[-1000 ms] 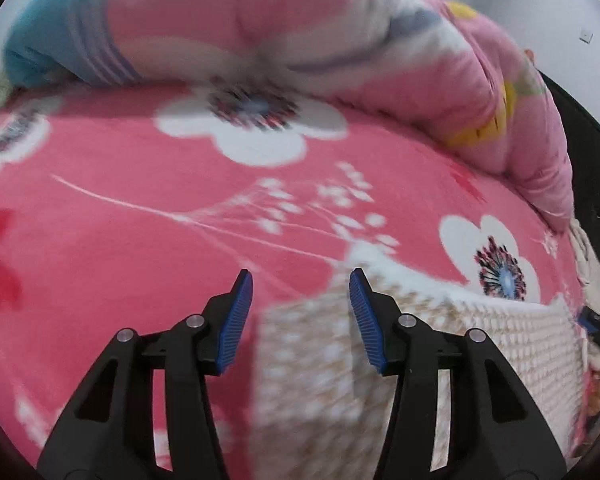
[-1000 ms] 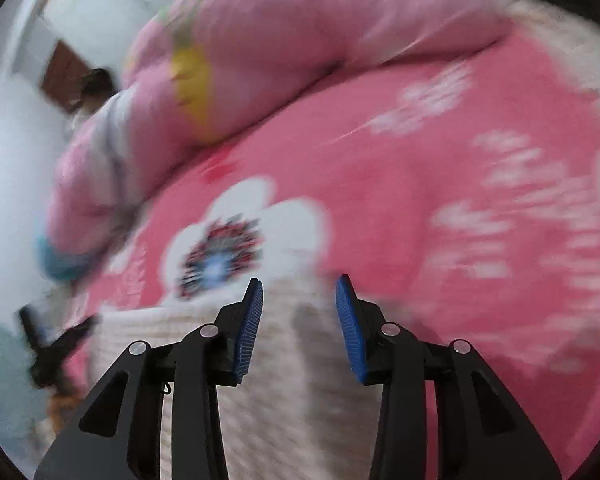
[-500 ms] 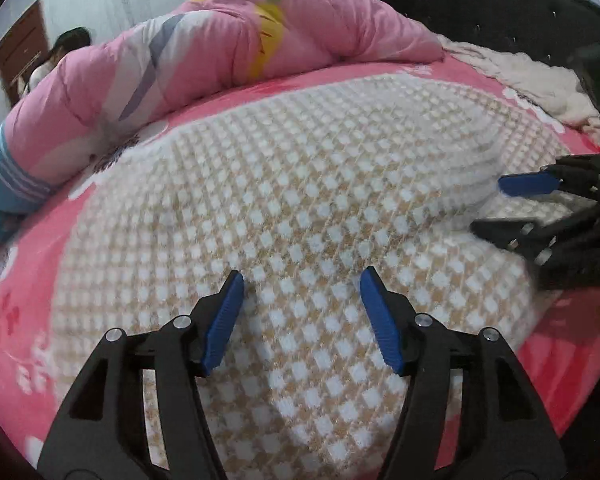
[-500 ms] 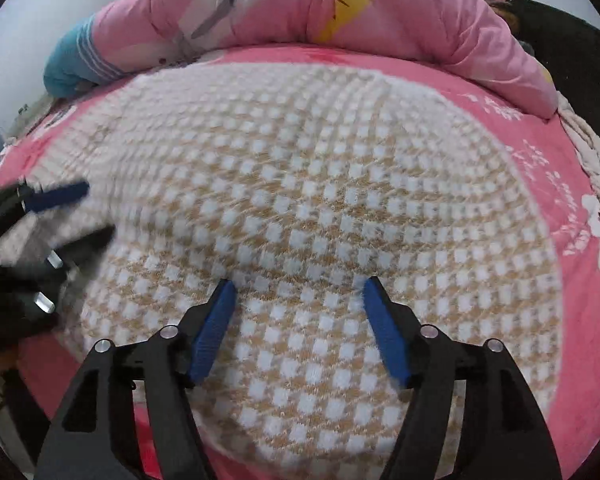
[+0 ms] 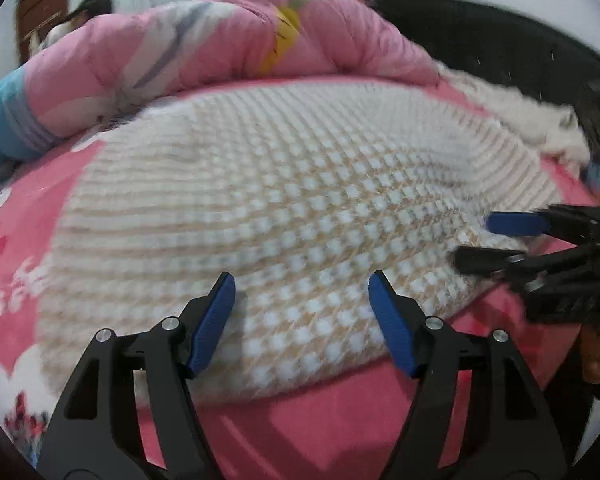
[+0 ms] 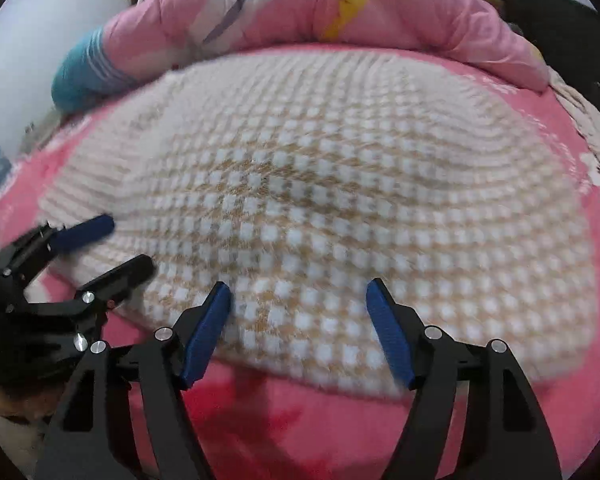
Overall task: Fold large clothes
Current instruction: 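Lay the folded coat down and open both grippers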
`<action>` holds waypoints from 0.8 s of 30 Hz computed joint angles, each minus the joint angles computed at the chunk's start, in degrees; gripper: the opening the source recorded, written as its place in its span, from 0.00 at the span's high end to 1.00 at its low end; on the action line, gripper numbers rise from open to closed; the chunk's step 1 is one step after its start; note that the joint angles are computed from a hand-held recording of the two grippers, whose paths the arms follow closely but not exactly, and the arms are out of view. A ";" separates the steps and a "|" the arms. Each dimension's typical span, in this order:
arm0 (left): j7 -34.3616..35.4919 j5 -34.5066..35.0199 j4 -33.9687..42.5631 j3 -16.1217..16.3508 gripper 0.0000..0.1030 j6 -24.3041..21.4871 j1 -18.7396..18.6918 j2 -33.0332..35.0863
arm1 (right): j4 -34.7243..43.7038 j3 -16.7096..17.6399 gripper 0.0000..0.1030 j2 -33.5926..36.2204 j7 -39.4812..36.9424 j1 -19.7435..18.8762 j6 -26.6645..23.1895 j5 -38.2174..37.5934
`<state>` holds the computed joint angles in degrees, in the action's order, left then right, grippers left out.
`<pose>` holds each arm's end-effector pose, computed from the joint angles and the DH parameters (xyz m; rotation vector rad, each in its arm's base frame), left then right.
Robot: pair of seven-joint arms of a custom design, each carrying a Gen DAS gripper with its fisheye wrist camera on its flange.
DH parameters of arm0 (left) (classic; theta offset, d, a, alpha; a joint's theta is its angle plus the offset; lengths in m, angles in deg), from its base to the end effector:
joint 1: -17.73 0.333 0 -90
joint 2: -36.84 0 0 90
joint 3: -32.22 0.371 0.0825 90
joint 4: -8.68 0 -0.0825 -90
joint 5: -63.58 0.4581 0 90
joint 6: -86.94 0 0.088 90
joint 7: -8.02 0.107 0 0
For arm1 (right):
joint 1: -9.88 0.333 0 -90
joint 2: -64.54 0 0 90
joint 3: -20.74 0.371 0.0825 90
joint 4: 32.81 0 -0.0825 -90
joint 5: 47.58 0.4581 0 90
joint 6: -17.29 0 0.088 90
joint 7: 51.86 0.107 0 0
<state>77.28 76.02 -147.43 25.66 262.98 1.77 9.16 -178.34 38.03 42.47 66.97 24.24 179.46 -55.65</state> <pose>0.4073 -0.1892 0.4688 -1.5436 1.9904 -0.9190 0.4209 0.2757 0.4855 -1.9431 1.6112 -0.4713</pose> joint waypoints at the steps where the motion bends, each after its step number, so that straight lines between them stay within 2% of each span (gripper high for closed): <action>1: -1.07 0.63 -1.84 -1.05 0.35 1.24 2.25 -2.74 | -1.31 1.32 0.34 -2.36 1.88 -1.62 0.03 -1.71; 3: -3.57 1.24 -3.65 -2.58 0.30 1.18 6.41 -5.10 | -4.21 5.53 0.33 -7.47 8.34 -7.17 -1.87 -5.57; 4: -4.55 0.50 -3.73 -1.21 0.30 -0.50 6.90 -4.59 | -4.63 6.14 0.32 -7.79 10.16 -8.50 -3.12 -6.15; 5: -4.46 -0.55 -2.56 1.57 0.31 -2.12 5.68 -2.47 | -5.36 5.08 0.32 -6.78 10.84 -8.19 -4.24 -5.22; 6: -2.92 -2.94 -2.73 5.81 0.34 -2.20 2.47 -1.39 | -5.90 2.34 0.32 -4.76 9.62 -5.91 -2.86 -3.18; 7: -0.18 -6.79 -3.81 8.47 0.34 0.91 0.27 -0.97 | -7.03 1.20 0.32 -3.36 8.72 -5.34 0.16 -1.03; 8: -0.46 -6.62 -4.17 9.14 0.34 1.93 -0.16 -1.40 | -7.25 2.06 0.32 -3.70 10.48 -6.15 0.53 -2.90; 9: -2.06 -5.66 -4.21 7.81 0.33 1.62 0.92 -1.95 | -6.50 3.86 0.32 -4.81 11.81 -7.22 -1.67 -4.28; 10: -2.93 -5.62 -4.22 6.28 0.32 0.67 2.04 -2.88 | -6.41 3.95 0.32 -5.82 12.44 -6.62 -2.90 -4.18; 11: -3.58 -5.82 -4.91 5.65 0.28 -0.30 2.11 -4.92 | -6.71 2.88 0.32 -6.82 12.14 -5.11 -2.97 -3.14; 13: -4.30 -5.80 -6.27 4.65 0.26 -1.11 1.92 -8.69 | -8.07 2.32 0.30 -9.26 12.15 -2.58 -2.04 -1.49; 14: -4.66 -5.51 -6.94 3.93 0.22 -1.48 2.04 -10.50 | -7.90 3.16 0.27 -10.08 12.62 -2.70 -2.29 -1.54; 15: -5.04 -5.15 -7.39 3.15 0.18 -1.98 2.17 -12.27 | -8.38 3.69 0.20 -11.91 12.87 -2.43 -2.64 -1.53; 17: -6.08 -4.68 -8.37 1.77 0.17 -3.18 1.84 -16.14 | -9.35 5.85 0.17 -14.60 14.03 -2.25 -1.27 -1.80; 18: -6.91 -4.41 -8.60 0.74 0.14 -4.06 1.87 -17.94 | -9.69 7.40 0.17 -16.43 15.05 -2.40 -1.47 -1.99; 20: -8.63 -3.53 -8.61 -1.25 0.10 -5.52 2.57 -20.54 | -9.78 8.01 0.09 -18.90 14.82 -2.50 -1.87 -2.34; 21: -9.46 -3.17 -8.56 -1.98 0.09 -6.77 2.65 -21.99 | -10.43 9.37 0.07 -20.78 15.60 -2.71 -0.61 -2.70; 24: -12.43 -1.30 -7.68 -4.80 0.08 -10.00 4.46 -24.99 | -9.91 11.63 0.07 -22.89 15.49 -6.22 0.82 -4.31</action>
<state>64.85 74.72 -155.12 20.86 252.98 6.23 -15.83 -188.24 49.66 19.58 82.46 18.02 180.28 -59.95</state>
